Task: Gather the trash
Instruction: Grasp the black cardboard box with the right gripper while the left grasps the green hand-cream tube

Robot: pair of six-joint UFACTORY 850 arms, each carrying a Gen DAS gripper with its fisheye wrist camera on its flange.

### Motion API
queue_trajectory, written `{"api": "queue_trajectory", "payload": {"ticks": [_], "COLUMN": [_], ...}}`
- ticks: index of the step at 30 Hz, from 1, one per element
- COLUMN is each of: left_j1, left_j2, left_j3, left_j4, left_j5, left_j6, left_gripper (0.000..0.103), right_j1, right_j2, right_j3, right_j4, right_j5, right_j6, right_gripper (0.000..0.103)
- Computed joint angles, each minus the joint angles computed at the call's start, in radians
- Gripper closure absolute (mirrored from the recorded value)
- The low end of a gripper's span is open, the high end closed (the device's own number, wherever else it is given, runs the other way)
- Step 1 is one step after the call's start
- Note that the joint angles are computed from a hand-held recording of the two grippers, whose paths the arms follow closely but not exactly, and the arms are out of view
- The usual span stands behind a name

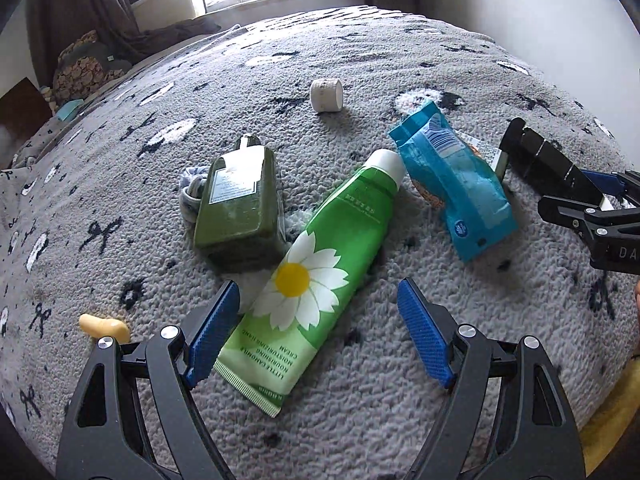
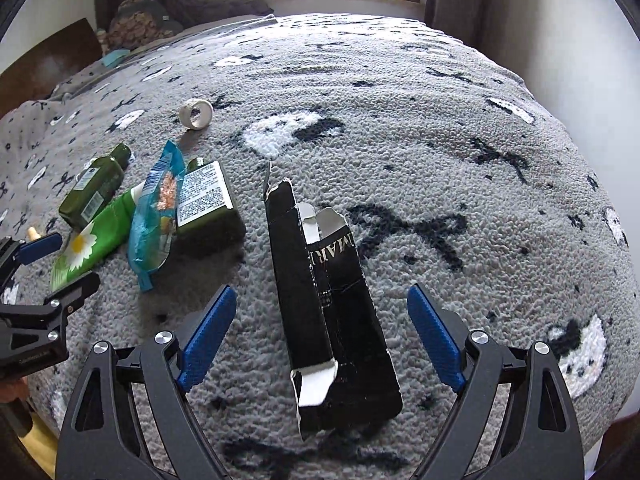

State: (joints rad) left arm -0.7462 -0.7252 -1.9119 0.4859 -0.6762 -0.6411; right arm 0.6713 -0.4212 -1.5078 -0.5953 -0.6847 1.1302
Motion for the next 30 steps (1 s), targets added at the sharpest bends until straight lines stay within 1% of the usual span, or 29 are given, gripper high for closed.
{"api": "queue_trajectory", "payload": {"ticks": [3, 7, 9, 10, 13, 15, 17, 19, 23, 30], "left_j1": [0.012, 0.03, 0.035, 0.035, 0.031, 0.028, 0.023, 0.018, 0.011, -0.003], "left_j2": [-0.034, -0.05, -0.047, -0.041, -0.018, -0.001, 0.013, 0.026, 0.063, 0.158], "left_j3": [-0.036, -0.053, -0.049, -0.04, -0.01, 0.014, 0.036, 0.054, 0.108, 0.243], "left_j4": [-0.037, -0.099, -0.131, -0.133, -0.139, -0.133, -0.119, -0.103, -0.094, -0.093], "left_j5": [0.001, 0.033, 0.043, 0.045, 0.049, 0.055, 0.062, 0.065, 0.083, 0.121], "left_j6": [0.023, 0.047, 0.059, 0.062, 0.099, 0.104, 0.092, 0.08, 0.058, 0.04], "left_gripper": [0.025, 0.026, 0.031, 0.036, 0.046, 0.051, 0.056, 0.058, 0.062, 0.062], "right_j1": [-0.014, -0.02, -0.02, -0.019, -0.018, -0.015, -0.012, -0.004, 0.006, 0.048], "right_j2": [-0.013, -0.026, -0.026, -0.023, -0.011, -0.002, 0.008, 0.018, 0.043, 0.098], "right_j3": [-0.008, -0.014, -0.013, -0.009, 0.009, 0.021, 0.033, 0.045, 0.075, 0.134], "right_j4": [0.025, 0.037, 0.036, 0.038, 0.033, 0.024, 0.012, -0.01, -0.027, -0.07], "right_j5": [0.015, 0.02, 0.024, 0.027, 0.043, 0.053, 0.062, 0.065, 0.078, 0.085], "right_j6": [-0.006, -0.006, -0.008, -0.012, -0.011, -0.007, 0.0, 0.018, 0.042, 0.074], "right_gripper": [0.015, 0.016, 0.02, 0.022, 0.032, 0.047, 0.058, 0.063, 0.064, 0.064]}}
